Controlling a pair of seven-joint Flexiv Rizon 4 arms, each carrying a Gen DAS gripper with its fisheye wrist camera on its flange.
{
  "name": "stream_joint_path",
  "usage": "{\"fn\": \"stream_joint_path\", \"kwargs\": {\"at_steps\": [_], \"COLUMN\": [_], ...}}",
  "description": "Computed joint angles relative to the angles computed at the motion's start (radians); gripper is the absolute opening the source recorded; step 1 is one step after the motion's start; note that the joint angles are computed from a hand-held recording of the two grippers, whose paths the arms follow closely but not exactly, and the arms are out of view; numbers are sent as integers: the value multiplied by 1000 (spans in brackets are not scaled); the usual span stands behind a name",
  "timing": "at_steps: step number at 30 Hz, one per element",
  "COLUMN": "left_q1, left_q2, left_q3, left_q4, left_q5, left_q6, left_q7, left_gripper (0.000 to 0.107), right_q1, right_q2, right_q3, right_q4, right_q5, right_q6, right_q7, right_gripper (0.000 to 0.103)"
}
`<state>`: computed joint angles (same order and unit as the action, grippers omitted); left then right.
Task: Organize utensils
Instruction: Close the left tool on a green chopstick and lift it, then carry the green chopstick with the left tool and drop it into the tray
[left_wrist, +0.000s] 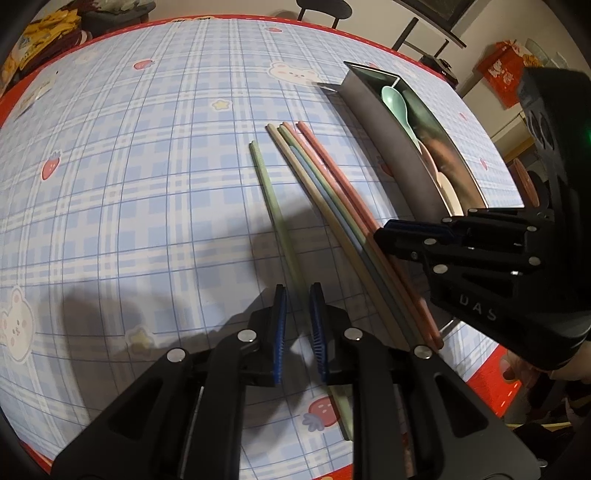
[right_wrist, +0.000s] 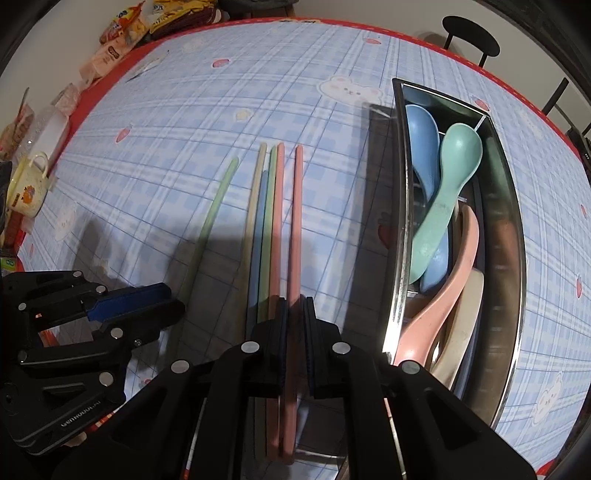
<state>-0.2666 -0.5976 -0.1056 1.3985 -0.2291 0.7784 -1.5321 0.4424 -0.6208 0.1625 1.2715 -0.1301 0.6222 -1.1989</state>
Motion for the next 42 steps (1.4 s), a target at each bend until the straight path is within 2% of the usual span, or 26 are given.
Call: {"fn": "stream_joint_path", "kwargs": {"at_steps": [13, 19, 22, 29, 38, 42], "left_q1": [-9, -3, -3, 14, 22, 30], "left_q2": [-6, 0, 8, 32, 34, 37], "left_q3": [8, 4, 19, 37, 29, 21], "left_q4": [-14, 2, 15, 53, 55, 65], "left_q5": [30, 20, 22, 31, 39, 26], "left_q6": [-1, 10, 21, 46, 45, 53], "left_q7": [8, 9, -24, -94, -94, -82], "left_gripper": [19, 12, 11, 11, 13, 13], "right_q1": [-1, -10, -9, -14, -9, 7], "right_q2": [6, 9, 11, 12, 18, 24], "right_q3": [3, 8, 8, 16, 17, 7], "right_q4": [15, 17, 20, 10, 16, 37], "right_q5": [3, 18, 20, 40, 48, 13], "right_q6": [8, 15, 14, -1, -3, 13], "right_q7": [-1, -8, -8, -11, -13, -14], "right_gripper": [9, 9, 9, 9, 9, 9]}}
